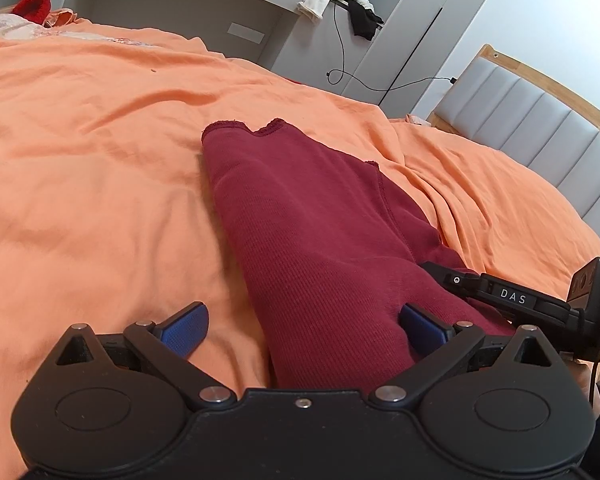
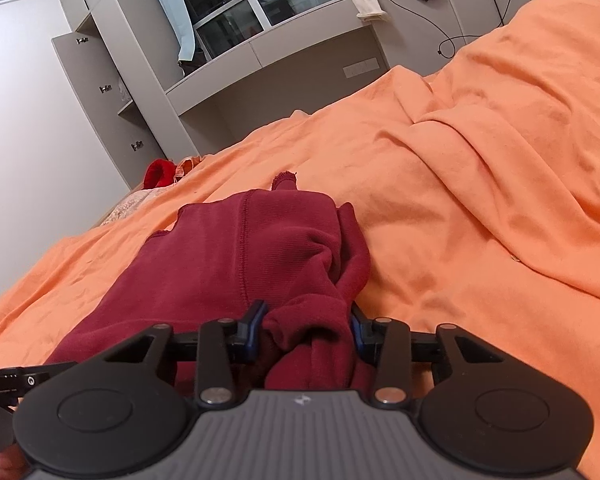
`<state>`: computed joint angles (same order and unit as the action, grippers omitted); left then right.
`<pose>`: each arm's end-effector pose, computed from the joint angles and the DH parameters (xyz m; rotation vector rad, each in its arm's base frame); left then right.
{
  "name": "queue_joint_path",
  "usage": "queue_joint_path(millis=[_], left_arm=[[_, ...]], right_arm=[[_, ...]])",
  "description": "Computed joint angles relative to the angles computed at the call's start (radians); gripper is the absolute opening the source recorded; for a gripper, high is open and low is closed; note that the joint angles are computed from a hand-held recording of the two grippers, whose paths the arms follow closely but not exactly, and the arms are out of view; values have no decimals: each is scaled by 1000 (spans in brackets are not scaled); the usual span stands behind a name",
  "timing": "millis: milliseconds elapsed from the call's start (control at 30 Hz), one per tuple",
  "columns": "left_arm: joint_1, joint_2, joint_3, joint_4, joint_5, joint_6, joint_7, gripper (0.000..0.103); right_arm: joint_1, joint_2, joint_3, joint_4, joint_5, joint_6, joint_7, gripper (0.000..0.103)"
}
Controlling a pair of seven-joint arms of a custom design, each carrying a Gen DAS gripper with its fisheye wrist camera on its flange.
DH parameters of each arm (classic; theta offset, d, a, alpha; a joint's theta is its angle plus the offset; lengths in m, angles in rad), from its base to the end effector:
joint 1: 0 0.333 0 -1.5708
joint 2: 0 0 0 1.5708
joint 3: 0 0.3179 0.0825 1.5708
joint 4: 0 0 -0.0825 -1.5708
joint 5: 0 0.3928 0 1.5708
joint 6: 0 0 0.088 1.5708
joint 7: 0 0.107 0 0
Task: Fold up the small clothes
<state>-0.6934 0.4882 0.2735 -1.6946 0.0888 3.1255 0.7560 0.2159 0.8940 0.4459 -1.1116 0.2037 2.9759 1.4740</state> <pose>0.6459 -0.3354 0.4345 -1.9833 1.6049 -1.2671 0.7427 0.3600 0.4195 -1.6234 1.2917 -0.1906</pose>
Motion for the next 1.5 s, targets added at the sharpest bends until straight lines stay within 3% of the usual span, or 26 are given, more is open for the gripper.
queue_joint_path(millis=[67, 133, 333, 533, 767, 800, 833, 1000, 1267, 1400, 1500], left_arm=[[48, -9, -59, -5, -12, 9, 34, 91], [130, -18, -159, -14, -45, 36, 99, 76], [175, -10, -224, -5, -135, 37, 180, 75], [122, -9, -170, -3, -166, 29, 190, 75], [105, -8, -152, -5, -176, 32, 191, 75], [101, -8, -147, -4, -175, 32, 190, 71], [86, -9, -131, -4, -171, 31, 183, 66], [-89, 1, 76, 11, -62, -8, 83, 52], [-232, 22, 266, 46, 149, -37, -40, 41], [-382, 64, 477, 70, 305, -47, -151, 40], [-469, 81, 605, 55, 384, -35, -247, 40]], right_arm=[[8, -5, -11, -6, -5, 9, 4, 43], [7, -8, -10, -14, -12, 18, 2, 41], [-22, 2, 36, -12, 0, 8, -20, 41], [-14, 0, 23, -12, 7, 11, -21, 41], [-5, -2, 12, -12, 5, 13, -10, 42], [-3, -4, 9, -12, 3, 13, -7, 42], [-1, -5, 6, -13, 0, 14, -5, 42], [0, -13, 6, -14, -3, 13, 3, 37], [9, -59, -7, -91, -66, 130, 18, 25], [30, -71, -18, -100, -147, 220, 30, 24], [85, -58, -70, -61, -202, 259, 56, 24]])
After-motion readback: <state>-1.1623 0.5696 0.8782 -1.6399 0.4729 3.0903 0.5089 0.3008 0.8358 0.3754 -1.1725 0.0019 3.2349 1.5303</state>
